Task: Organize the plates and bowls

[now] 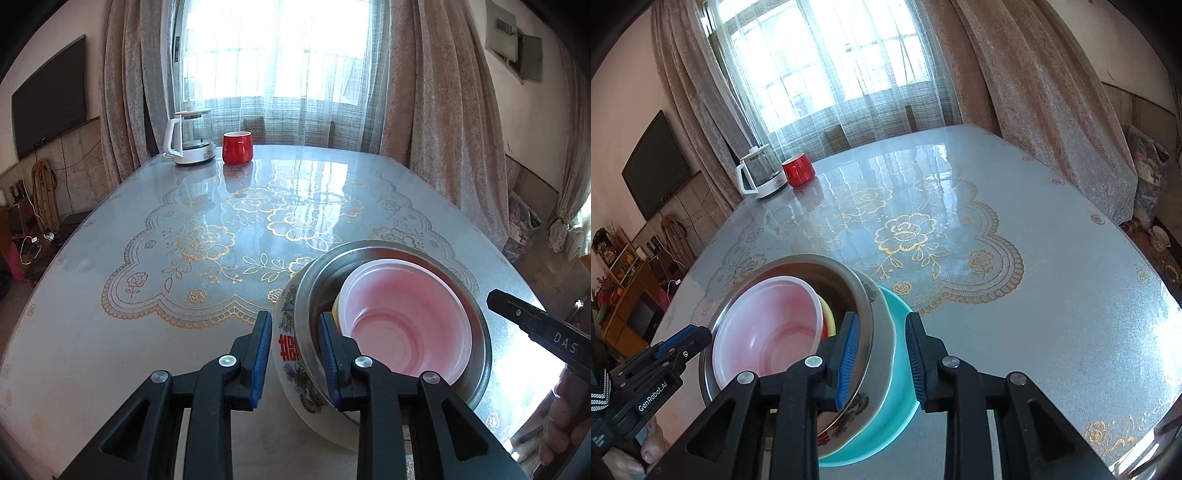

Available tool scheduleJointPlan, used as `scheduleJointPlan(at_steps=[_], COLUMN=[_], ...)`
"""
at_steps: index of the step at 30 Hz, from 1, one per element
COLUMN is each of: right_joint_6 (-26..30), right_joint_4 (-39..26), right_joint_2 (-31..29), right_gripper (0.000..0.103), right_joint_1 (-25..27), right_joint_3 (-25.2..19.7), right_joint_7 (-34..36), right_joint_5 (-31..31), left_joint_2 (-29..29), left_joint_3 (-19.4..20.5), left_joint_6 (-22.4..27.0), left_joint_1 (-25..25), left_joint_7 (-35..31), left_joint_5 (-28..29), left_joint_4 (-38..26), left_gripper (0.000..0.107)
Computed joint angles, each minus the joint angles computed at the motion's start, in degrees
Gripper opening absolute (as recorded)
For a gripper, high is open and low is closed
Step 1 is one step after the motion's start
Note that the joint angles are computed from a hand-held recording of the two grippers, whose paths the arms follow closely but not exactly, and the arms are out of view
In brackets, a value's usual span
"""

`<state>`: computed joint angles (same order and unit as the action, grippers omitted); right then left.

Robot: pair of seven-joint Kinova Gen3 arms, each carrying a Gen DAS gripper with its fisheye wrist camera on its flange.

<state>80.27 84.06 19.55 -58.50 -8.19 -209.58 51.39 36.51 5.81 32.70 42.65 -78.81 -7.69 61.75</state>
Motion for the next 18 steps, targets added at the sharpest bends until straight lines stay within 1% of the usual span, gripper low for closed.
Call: scheduleJointPlan(at_steps=[1,4,8,10,14,18], right_joint_6=[1.2,5.6,10.38,12.43,14.39,16.32], right_joint_4=[-0.74,-4.04,-8.22,-10.3,-13.12,-15.83], right_joint_2=[0.46,2.59,5.6,7.09,9.61,11.92], right_gripper=[0.03,0.032,0.036,0.037,0.039,0.039], right_joint_1=[-0.58,-2.49,-5.41,-6.73,-8.69,-10.58], right_joint_3=[0.07,0.51,1.46,2.11,3.17,4.61], right_joint_7=[-0.2,0.54,2.14,2.62,3.79,4.49], right_joint_5=[0.32,0.96,1.59,1.42,0.57,0.23], left_joint_2=[-0.72,-2.86,-5.6,-6.59,-8.14,-9.13], left_joint_3=[-0.64,-3.77,-5.84,-5.79,-6.53,-8.56], left_joint_6=[-0.96,-3.26,-6.16,-7.25,-8.91,-10.13], left_joint_1=[0.36,2.71,4.58,4.76,5.8,7.93], left_joint_7=[0.72,4.32,8.25,9.47,12.69,16.82], left_joint_5=[-0.24,-2.73,-6.09,-7.18,-9.26,-12.21], left_joint_4=[1.08,4.24,8.8,10.68,13.94,16.32], left_gripper=[0.035,0.041,0.046,0.047,0.051,0.056])
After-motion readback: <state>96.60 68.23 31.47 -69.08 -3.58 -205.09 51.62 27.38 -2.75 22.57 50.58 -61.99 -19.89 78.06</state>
